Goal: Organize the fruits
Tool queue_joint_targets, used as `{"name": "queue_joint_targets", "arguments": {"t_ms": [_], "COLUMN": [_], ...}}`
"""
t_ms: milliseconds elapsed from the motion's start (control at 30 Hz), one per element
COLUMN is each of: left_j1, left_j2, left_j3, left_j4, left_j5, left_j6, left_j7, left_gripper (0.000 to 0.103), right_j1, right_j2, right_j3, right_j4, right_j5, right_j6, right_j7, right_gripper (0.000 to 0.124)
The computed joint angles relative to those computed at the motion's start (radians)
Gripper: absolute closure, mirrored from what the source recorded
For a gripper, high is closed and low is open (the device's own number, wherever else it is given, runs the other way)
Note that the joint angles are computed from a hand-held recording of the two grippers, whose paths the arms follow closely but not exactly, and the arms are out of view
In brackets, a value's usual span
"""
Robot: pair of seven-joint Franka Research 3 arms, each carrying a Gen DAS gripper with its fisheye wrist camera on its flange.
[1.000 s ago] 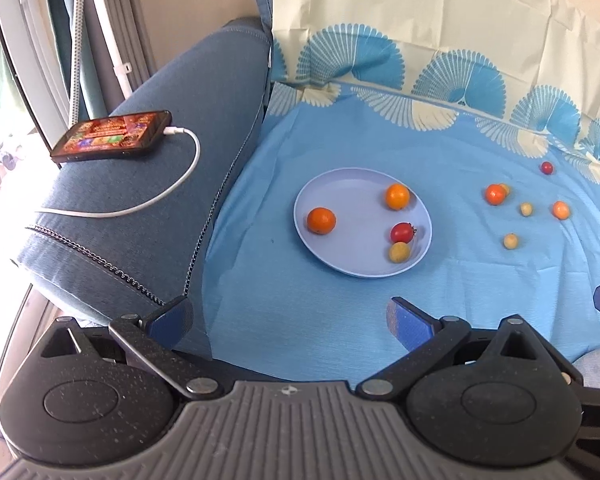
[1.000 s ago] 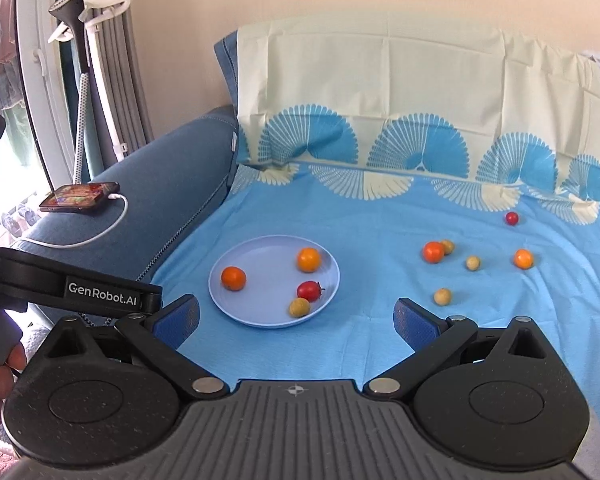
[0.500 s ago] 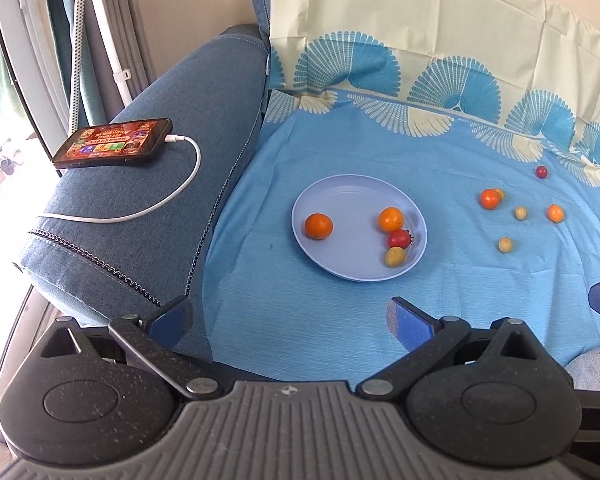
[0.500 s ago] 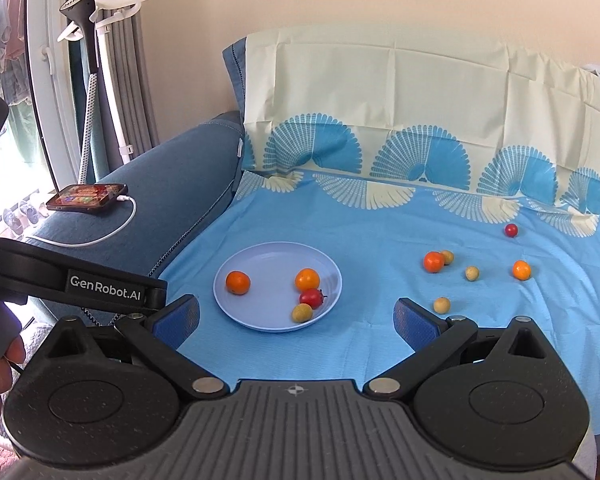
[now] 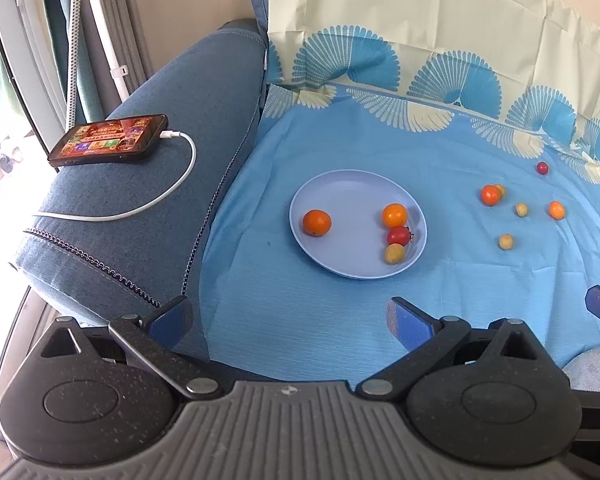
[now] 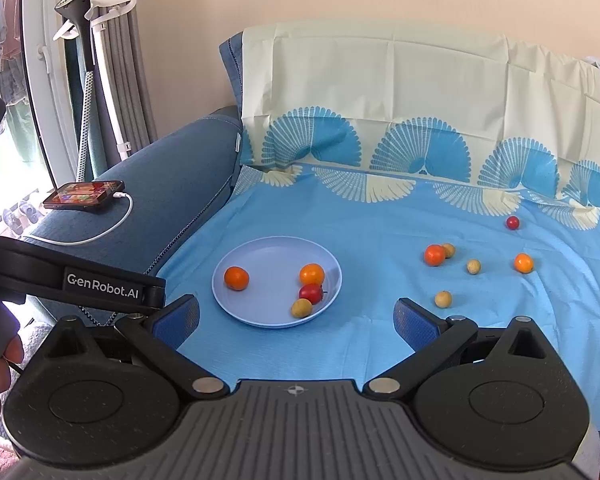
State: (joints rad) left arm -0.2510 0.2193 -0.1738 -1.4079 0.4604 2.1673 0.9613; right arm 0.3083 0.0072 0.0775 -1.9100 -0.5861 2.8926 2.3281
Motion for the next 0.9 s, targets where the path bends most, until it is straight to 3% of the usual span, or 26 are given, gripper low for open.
{"name": "queue_joint_targets", "arguments": {"t_ms": [567,900], "left_j1": [-0.018,-0.057], "left_j2": [0.060,0.173], "left_j3": [0.004,0.014], "left_j4": [0.075,0.229], "left_j5": [-0.004,-0.002], "left_j6": [-0.064,-0.151], "left_j7": [0.027,0.065], "left_gripper": [0.000,0.000], "right_j1": [0.006,0.006], "right_j2": [0.027,0.049], "right_j3": [-0.017,-0.043], "right_j4": [0.006,0.003], "right_j5": [0.081,0.120], "right_j6": [0.004,0.019], "right_j7": [-0.035,-0.034], "right_gripper": [0.022,0.022]}}
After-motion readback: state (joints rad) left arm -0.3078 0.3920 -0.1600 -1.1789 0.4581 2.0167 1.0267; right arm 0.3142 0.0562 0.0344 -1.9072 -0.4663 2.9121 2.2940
